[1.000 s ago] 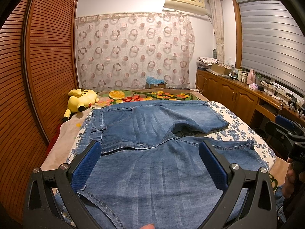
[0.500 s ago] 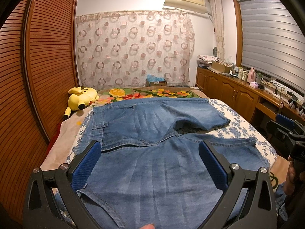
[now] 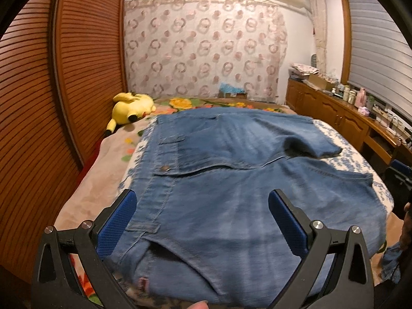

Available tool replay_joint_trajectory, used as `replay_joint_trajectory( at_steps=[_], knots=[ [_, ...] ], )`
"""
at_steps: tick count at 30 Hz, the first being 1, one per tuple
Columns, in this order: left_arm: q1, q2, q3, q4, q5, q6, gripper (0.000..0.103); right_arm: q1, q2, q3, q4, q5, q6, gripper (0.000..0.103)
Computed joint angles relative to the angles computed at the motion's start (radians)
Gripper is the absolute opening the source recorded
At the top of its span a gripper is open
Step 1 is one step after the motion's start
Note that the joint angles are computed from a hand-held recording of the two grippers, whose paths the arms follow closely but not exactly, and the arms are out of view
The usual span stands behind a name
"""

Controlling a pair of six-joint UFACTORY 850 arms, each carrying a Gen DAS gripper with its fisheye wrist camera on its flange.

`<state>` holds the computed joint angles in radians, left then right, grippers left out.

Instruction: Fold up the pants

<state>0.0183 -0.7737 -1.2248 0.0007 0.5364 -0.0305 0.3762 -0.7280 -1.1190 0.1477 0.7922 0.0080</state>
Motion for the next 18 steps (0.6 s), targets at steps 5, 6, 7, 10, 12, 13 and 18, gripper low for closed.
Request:
replay_joint_trajectory(
  at_steps=[5,6,7,10,12,13,18],
  knots=[
    [0.023,-0.023,-0.006,-0.024,-0.021,0.019,0.102,-0.008,-0.001,0.0,-0.001,-0.018,0.0,0.103],
    [0.027,-0.026,-0.006,-0.024,-0.022,0.018,0.102,-0.008,-0.001,0.001,0.009,-0.02,-0.005,0.103],
    [0.032,-0.031,-0.006,-0.022,-0.023,0.015,0.102,-0.007,0.001,0.004,0.014,-0.022,-0.005,0.103],
    [0.049,-0.052,-0.012,-0.032,-0.043,0.02,0.102,-0.008,-0.004,0.004,0.027,-0.044,-0.016,0.103],
    [0.061,-0.061,-0.013,-0.005,-0.052,-0.015,0.102,-0.005,-0.006,0.004,0.049,-0.063,-0.043,0.103],
    [0.069,-0.064,-0.01,0.014,-0.052,-0.04,0.102,-0.002,-0.006,0.005,0.063,-0.072,-0.058,0.103],
    [0.1,-0.065,0.008,0.057,-0.04,-0.096,0.102,0.003,0.002,0.015,0.118,-0.122,-0.106,0.103]
  ],
)
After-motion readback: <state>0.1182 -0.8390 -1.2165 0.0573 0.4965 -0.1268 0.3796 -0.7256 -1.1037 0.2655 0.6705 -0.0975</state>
